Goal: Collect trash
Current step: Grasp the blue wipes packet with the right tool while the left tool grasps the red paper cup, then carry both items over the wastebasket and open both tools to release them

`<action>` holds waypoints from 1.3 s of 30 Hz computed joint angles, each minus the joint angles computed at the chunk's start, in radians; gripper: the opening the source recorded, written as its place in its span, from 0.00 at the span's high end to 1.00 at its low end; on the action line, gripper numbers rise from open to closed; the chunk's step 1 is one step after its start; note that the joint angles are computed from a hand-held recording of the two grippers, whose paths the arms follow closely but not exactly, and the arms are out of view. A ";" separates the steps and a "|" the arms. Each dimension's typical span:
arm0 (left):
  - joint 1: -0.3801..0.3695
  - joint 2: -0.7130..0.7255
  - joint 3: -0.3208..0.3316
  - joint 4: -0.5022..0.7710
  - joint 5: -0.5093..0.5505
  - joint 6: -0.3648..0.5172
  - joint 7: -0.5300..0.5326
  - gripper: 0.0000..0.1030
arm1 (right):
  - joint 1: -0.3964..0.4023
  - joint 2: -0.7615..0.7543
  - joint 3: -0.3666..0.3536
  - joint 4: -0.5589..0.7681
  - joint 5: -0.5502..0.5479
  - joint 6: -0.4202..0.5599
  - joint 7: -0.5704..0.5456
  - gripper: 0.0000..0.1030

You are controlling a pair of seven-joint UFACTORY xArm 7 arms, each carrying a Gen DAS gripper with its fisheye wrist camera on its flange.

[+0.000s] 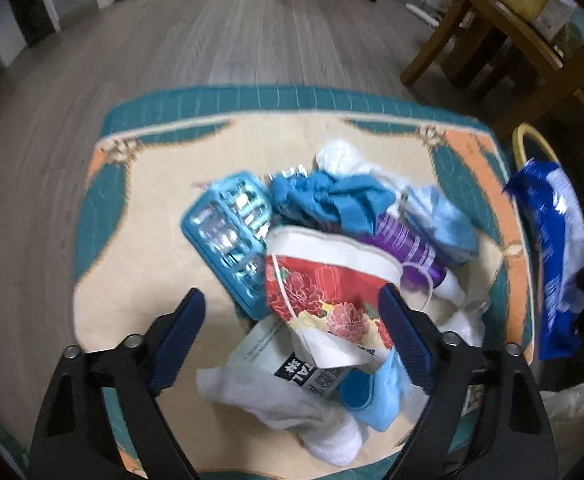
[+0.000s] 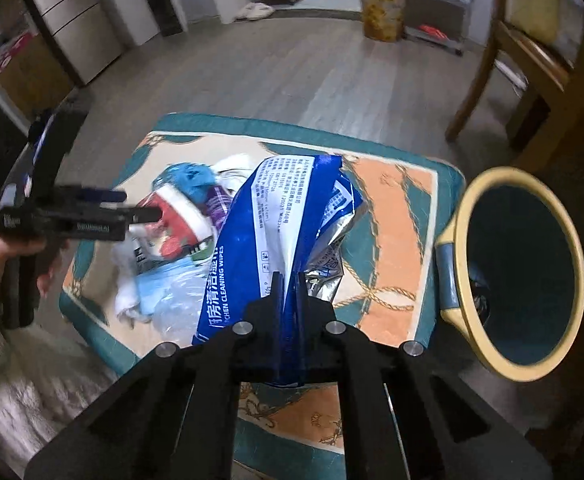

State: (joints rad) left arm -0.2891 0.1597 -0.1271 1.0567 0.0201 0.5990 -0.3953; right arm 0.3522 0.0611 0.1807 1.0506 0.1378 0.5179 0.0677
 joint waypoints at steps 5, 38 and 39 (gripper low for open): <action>0.000 0.044 -0.009 0.020 -0.034 -0.007 0.012 0.35 | -0.013 0.012 -0.006 0.006 0.043 -0.011 0.004 0.95; -0.025 -0.164 -0.027 -0.036 0.272 -0.219 -0.169 0.80 | -0.041 -0.007 -0.020 -0.015 0.077 -0.057 0.035 0.95; -0.026 -0.166 -0.029 -0.034 0.272 -0.230 -0.169 0.80 | -0.045 -0.013 -0.023 -0.019 0.079 -0.064 0.037 0.95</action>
State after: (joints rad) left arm -0.3151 -0.0063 -0.1559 1.0223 0.2925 0.3694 -0.5644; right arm 0.3070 0.0481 0.1580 1.0317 0.2166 0.4534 0.1047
